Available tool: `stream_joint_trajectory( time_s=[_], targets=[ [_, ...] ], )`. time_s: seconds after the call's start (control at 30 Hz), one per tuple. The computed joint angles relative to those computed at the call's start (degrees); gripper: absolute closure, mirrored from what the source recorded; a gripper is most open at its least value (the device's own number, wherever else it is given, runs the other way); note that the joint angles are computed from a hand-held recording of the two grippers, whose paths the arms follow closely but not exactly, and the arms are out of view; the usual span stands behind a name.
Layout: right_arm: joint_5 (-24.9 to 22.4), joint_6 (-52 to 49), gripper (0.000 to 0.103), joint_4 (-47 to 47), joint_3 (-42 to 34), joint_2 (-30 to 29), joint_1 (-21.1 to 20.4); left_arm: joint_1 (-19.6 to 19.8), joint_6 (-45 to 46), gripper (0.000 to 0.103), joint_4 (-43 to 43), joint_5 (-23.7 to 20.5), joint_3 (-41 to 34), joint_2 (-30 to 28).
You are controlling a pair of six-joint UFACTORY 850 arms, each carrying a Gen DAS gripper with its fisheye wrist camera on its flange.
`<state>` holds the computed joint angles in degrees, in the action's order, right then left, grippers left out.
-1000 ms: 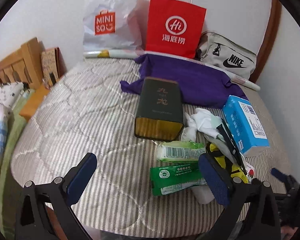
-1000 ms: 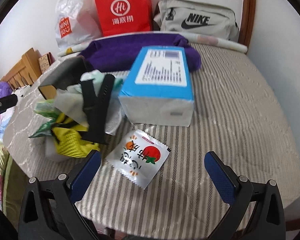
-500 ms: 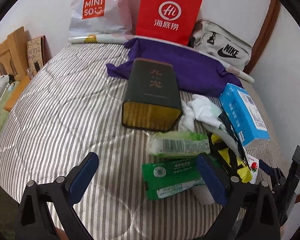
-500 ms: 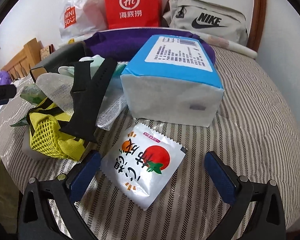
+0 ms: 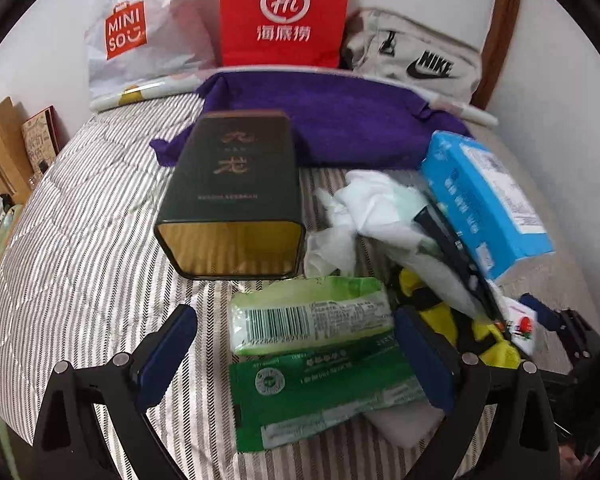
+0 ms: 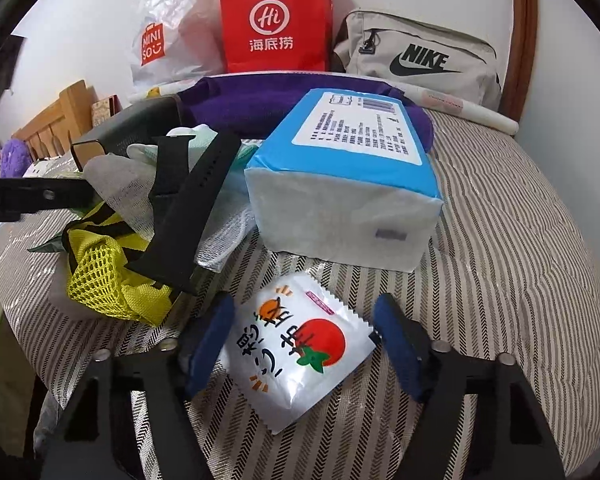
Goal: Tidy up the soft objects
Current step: 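Grasp the white tomato-print snack packet with the right tool while the left tool grasps the green soap bar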
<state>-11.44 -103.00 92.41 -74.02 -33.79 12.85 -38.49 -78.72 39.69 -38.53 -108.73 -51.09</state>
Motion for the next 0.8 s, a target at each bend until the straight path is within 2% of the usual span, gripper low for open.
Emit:
stream_joint_trajectory(
  time_s=[0.17, 0.2, 0.27, 0.3, 0.6, 0.8],
  targets=[
    [-1.34, -3.66, 0.058, 2.48, 0.26, 0.18, -0.21, 0.11, -0.7, 0.004, 1.81, -2.58, -2.54, -2.28],
    [-1.59, -3.16, 0.061, 1.95, 0.12, 0.1, -0.34, 0.14, -1.14, 0.008, 2.54, -2.22, -2.05, -2.08],
    [-2.49, -1.28, 0.065, 0.06, -0.19, -0.04, -0.73, 0.4, -1.62, 0.027, 3.0, -0.09, -0.42, -1.17],
    [-2.91, 0.0, 0.067, -1.07, -0.36, -0.12, -0.9, 0.56, -1.69, 0.029, 2.81, 0.74, 0.31, -0.73],
    [-4.65, 4.71, 0.077, -4.94, -0.82, -0.06, -1.64, 0.98, -11.09, 0.032, 10.68, 4.32, 9.69, 5.21],
    [-5.4, 8.83, 0.083, -8.39, -1.43, -0.25, -2.15, 1.58, -16.8, 0.032, 13.59, 4.98, 14.03, 8.26]
  ],
)
